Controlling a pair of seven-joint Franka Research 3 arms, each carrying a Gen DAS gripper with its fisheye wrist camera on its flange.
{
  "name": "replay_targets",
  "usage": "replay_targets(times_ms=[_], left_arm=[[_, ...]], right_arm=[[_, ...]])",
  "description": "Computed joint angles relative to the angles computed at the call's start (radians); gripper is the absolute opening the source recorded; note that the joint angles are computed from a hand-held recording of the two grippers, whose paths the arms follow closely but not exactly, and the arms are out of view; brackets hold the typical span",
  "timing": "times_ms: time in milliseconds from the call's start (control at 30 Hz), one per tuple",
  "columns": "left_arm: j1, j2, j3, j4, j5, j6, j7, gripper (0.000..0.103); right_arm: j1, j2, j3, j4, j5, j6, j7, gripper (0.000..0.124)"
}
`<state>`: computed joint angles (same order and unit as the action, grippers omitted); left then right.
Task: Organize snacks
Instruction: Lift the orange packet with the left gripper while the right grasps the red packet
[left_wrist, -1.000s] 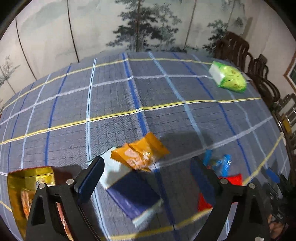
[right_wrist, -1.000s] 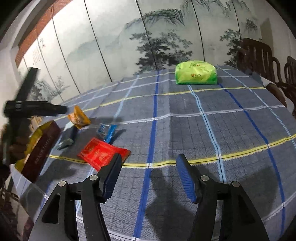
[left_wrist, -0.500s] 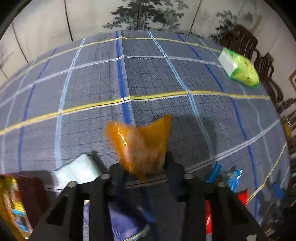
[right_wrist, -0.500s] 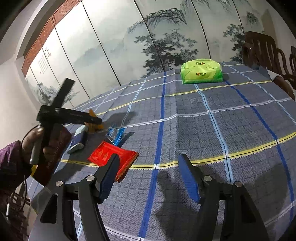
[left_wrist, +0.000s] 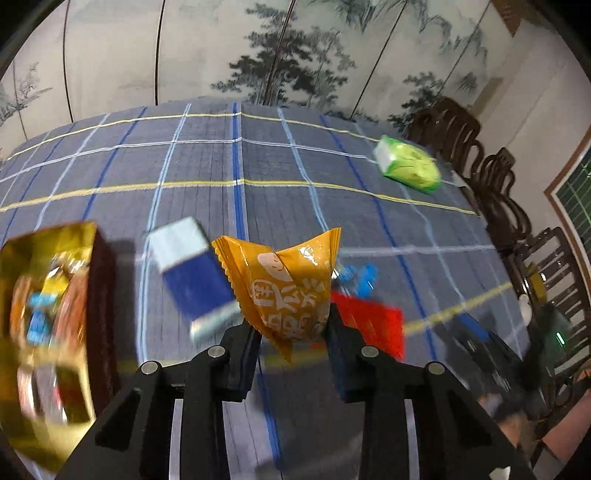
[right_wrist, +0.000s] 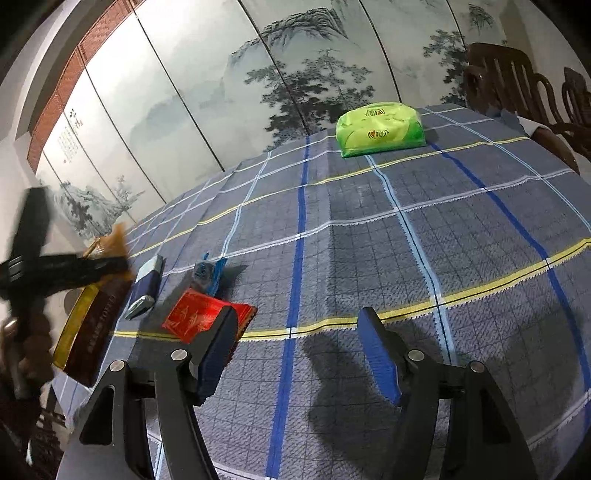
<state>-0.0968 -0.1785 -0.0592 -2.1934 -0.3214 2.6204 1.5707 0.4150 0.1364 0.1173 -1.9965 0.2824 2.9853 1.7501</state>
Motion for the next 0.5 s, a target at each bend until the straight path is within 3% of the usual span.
replay_targets(times_ms=[167, 233, 300, 433, 500], left_arm=[[-0.026, -0.161, 0.024, -0.140, -0.017, -0.022, 0.009, 0.029], [-0.036, -0.207, 0.038, -0.173, -0.013, -0.038, 0.004, 0.029], [-0.044, -0.250, 0.056, -0.203, -0.010, -0.047, 0.005, 0.029], [-0.045, -0.332, 0.073, -0.255, 0.026, -0.055, -0.014, 0.030], [-0.051, -0.355, 0.089, -0.266, 0.029, -0.060, -0.020, 0.030]], right_arm=[[-0.017, 0.000, 0.026, 0.005, 0.057, -0.007, -0.067, 0.072], [-0.047, 0.002, 0.069, 0.017, 0.163, -0.025, -0.193, 0.073], [-0.075, 0.011, 0.113, 0.060, 0.291, -0.107, -0.398, 0.073], [-0.042, 0.058, 0.098, 0.201, 0.249, -0.291, -0.583, 0.074], [-0.018, 0.127, 0.078, 0.328, 0.176, -0.408, -0.611, 0.075]])
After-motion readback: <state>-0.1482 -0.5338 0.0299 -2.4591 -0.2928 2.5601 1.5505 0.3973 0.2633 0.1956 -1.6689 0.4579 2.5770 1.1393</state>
